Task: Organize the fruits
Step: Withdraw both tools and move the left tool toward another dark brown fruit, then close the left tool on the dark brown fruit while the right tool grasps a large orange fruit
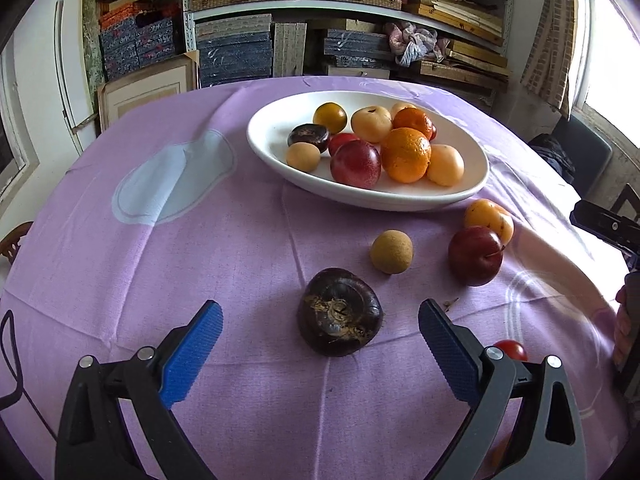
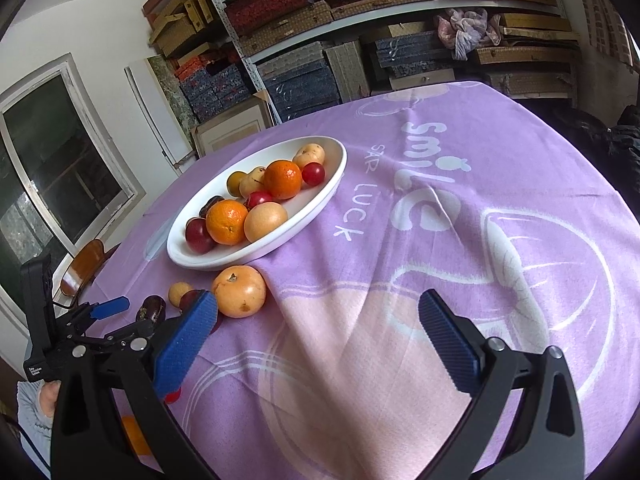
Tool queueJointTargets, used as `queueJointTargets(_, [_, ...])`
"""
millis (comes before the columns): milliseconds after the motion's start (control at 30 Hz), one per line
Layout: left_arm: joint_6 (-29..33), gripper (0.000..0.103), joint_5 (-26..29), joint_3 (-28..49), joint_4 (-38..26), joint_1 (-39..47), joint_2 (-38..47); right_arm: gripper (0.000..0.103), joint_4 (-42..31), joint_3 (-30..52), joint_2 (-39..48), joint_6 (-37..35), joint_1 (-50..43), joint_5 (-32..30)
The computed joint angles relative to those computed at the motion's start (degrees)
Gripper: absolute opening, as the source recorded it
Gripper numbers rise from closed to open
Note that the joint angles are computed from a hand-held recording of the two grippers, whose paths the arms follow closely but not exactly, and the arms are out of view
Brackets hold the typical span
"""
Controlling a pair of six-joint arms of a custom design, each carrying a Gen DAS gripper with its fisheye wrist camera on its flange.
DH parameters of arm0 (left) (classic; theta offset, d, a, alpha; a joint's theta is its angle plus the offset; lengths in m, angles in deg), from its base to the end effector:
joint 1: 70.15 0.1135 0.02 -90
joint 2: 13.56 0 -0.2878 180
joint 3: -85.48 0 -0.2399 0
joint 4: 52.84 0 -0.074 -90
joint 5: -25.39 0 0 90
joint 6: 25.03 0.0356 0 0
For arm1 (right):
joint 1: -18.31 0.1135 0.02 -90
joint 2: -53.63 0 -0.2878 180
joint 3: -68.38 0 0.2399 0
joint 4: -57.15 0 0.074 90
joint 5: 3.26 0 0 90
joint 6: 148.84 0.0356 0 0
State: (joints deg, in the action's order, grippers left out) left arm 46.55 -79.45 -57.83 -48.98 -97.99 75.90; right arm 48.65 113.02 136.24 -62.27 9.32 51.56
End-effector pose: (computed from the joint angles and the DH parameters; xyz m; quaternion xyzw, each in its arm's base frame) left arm 0.2109 -0.1011 0.1286 0.0311 0.9291 -0.0255 0.3675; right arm 0.2433 -0.0177 0.1766 -0.0690 0.8897 0.2408 0.3817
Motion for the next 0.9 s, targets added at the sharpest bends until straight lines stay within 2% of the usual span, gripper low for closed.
queueJointTargets(67, [0.1,0.088,0.0,0.1,0.1,-0.5,0.2,0.099,0.1,-0.1,0.2,-0.2,0.3,0.2])
queueJointTargets(300, [0.8,0.064,2.8,0.5,0.8,-0.1,1.2,0.099,0.3,-0.6,0.0,-0.3,0.8,0.6])
queueJointTargets(367, [0.9,0.050,3.9,0.5,1.0,0.3,1.3,0.099,0.1,-0.6,-0.1,-0.2,0.9,0.7])
queueJointTargets(467, [0.9,0.045,3.9,0.7,0.9,0.2,1.6,0.099,0.0,-0.7,-0.3,-0.3,1.0,0.6])
queueJointTargets(600, [1.0,0.045,2.7,0.8,0.6,-0.6,1.7,0.099,-0.5,-1.1,-0.9,-2.4,2.1,-0.8])
queueJointTargets(800, [1.0,0.045,3.3,1.1,0.5,0.0,2.0,0.099,0.1,-3.3,-5.6,-5.3,7.0,3.9])
queueJointTargets(867, [1.0,0.045,2.6,1.4,0.1,-0.4,2.2,0.097,0.4,-3.6,-6.3,-6.0,9.4,7.0])
queueJointTargets(900, [1.0,0.045,2.6,1.5,0.0,-0.5,2.3,0.092,0.5,-3.4,-6.3,-6.8,11.2,9.1])
